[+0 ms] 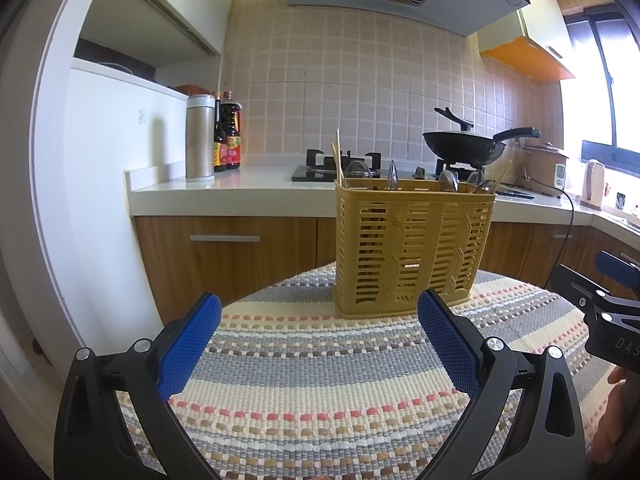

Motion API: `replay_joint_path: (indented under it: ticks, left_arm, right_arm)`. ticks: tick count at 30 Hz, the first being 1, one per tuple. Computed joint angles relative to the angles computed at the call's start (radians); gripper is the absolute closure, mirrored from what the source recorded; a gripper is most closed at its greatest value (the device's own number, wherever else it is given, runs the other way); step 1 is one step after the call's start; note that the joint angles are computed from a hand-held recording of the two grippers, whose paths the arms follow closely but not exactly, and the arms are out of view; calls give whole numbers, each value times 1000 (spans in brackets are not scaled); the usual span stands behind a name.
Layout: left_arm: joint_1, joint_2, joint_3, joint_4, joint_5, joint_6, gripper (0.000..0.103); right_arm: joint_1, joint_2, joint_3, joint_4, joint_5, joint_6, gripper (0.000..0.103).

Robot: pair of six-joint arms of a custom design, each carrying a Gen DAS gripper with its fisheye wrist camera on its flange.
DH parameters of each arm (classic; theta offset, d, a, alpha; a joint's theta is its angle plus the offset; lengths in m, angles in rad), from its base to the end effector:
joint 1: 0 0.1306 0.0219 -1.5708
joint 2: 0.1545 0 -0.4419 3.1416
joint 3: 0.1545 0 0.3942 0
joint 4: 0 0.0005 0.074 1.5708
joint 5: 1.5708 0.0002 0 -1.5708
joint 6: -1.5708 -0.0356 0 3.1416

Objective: Organize utensils

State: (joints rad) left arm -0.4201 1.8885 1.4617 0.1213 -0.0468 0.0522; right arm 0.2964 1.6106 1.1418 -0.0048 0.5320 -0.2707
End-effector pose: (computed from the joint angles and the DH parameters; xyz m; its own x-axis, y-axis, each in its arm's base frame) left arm 0.6270 -0.2788 0.3278 -0.2934 0.0740 -0.9531 0.3519 0.9354 -0.0357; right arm 0.5333 0.1435 0.3382 -0.3722 0.1273 -0.9194 0.2901 0.9569 0.0150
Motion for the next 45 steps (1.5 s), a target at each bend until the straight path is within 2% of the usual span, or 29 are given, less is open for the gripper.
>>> replay_joint_path:
  ticks: [45]
  left_arm:
    - [0, 2, 4, -8, 5, -1, 8]
  right_arm:
    - [-6, 1, 2, -8, -7, -3, 8]
